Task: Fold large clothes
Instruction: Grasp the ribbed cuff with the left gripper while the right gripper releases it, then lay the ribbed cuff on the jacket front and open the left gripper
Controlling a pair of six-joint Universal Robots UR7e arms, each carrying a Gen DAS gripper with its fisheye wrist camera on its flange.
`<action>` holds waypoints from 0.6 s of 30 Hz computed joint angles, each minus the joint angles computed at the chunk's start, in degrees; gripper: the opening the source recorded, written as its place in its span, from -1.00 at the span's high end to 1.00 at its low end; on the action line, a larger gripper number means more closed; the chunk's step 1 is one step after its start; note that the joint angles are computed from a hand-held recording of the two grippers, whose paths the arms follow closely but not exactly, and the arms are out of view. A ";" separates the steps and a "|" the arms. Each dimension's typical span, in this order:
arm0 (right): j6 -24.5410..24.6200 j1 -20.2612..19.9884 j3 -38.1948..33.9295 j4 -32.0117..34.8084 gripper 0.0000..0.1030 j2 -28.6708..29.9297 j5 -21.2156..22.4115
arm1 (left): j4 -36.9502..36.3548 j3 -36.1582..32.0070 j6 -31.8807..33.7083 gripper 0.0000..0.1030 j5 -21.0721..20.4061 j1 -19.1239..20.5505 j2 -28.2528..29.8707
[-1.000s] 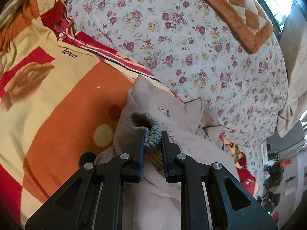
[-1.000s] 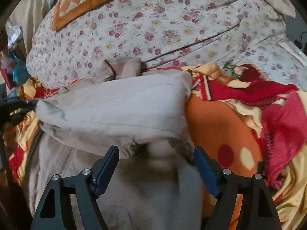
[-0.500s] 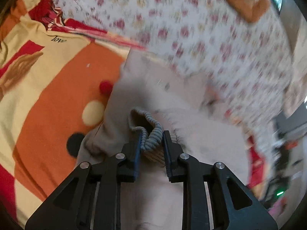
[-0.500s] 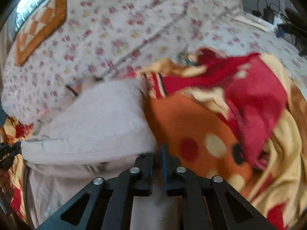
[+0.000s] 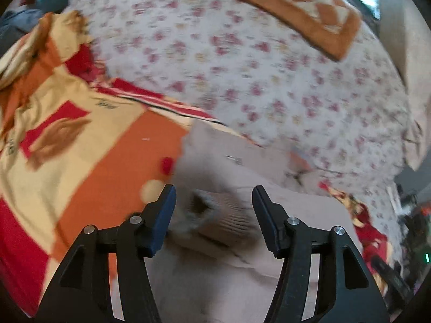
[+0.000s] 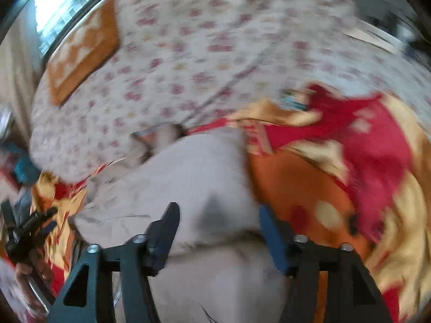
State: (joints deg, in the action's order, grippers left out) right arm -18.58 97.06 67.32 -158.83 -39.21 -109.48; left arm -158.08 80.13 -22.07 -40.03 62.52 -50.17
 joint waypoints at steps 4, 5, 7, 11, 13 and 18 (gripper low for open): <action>-6.08 0.76 -10.28 3.03 0.04 7.66 -4.28 | 6.83 -4.64 3.79 -0.14 0.55 0.03 4.29; -5.66 0.25 -12.06 4.56 0.06 8.89 -3.89 | 9.26 -6.13 3.98 -0.14 3.11 -0.04 5.88; -6.14 -0.48 -14.02 4.89 0.10 10.87 -6.55 | 18.69 -10.19 1.03 -0.15 8.35 0.75 9.01; -6.67 -0.80 -18.35 7.32 0.10 13.82 -12.35 | 22.60 -11.37 -3.93 -0.29 6.96 2.29 9.59; -5.89 -0.68 -17.86 8.16 0.10 12.77 -11.68 | 23.03 -11.61 -3.98 -0.29 7.39 2.11 9.67; -3.76 -0.76 -17.77 6.94 0.10 11.43 -4.46 | 22.58 -11.47 -4.22 -0.29 6.83 2.22 9.42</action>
